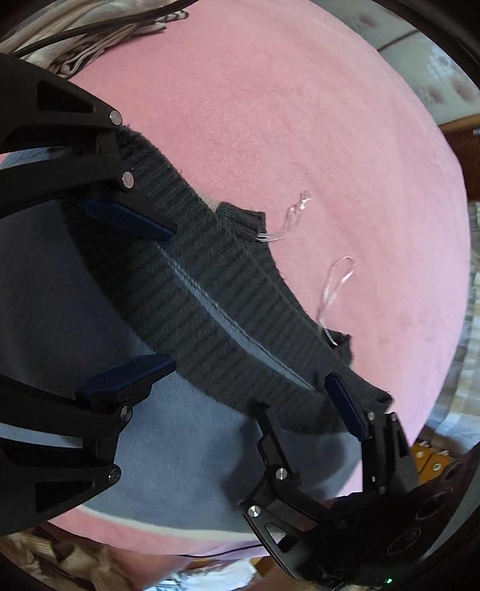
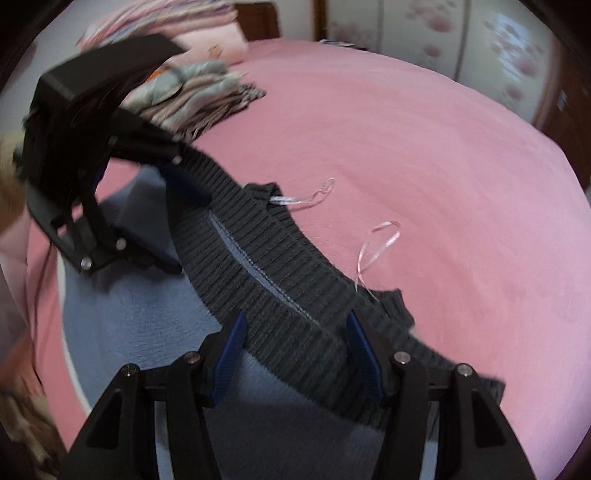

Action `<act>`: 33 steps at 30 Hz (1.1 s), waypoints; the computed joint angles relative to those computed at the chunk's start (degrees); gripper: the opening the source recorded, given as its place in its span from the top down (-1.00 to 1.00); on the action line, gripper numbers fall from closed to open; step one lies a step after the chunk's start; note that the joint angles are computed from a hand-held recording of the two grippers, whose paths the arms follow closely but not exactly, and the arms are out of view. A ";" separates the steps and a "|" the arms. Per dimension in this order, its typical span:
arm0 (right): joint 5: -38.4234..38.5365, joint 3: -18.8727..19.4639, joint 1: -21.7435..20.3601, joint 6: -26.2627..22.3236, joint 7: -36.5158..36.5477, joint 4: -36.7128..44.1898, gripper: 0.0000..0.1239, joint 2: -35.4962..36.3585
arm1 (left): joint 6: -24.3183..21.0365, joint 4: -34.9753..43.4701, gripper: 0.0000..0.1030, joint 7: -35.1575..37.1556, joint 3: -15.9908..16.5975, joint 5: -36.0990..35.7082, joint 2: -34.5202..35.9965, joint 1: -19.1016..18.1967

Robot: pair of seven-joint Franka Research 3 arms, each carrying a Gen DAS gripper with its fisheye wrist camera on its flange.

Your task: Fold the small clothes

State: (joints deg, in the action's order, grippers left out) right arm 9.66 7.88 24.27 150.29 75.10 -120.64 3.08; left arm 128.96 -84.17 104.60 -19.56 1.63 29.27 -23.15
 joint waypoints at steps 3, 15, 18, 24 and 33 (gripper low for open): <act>0.76 0.34 0.03 -3.20 -3.13 2.78 0.25 2.09 | -2.24 1.58 -0.24 2.68 -0.77 -1.62 0.85 1.08; -17.62 -2.37 3.05 4.85 11.51 2.70 0.85 3.34 | 7.32 -5.31 0.67 0.52 2.05 3.68 -4.35 -0.47; -25.99 -3.98 3.99 6.31 21.32 3.67 0.85 4.86 | 11.70 -7.39 0.68 -5.85 3.73 7.35 -5.48 -1.16; -33.52 -5.22 4.55 4.72 30.13 4.91 0.84 6.60 | 12.48 -7.06 0.67 -23.32 8.83 21.36 -5.03 -4.58; -29.45 -3.28 0.63 11.12 46.65 -3.69 0.55 -3.89 | 16.64 -13.75 0.59 -48.81 8.96 30.42 -12.97 -4.80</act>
State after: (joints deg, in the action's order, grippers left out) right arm -19.79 4.60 24.90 161.41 121.75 -124.33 -0.81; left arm 145.60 -97.92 55.79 -10.61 32.05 16.30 -27.95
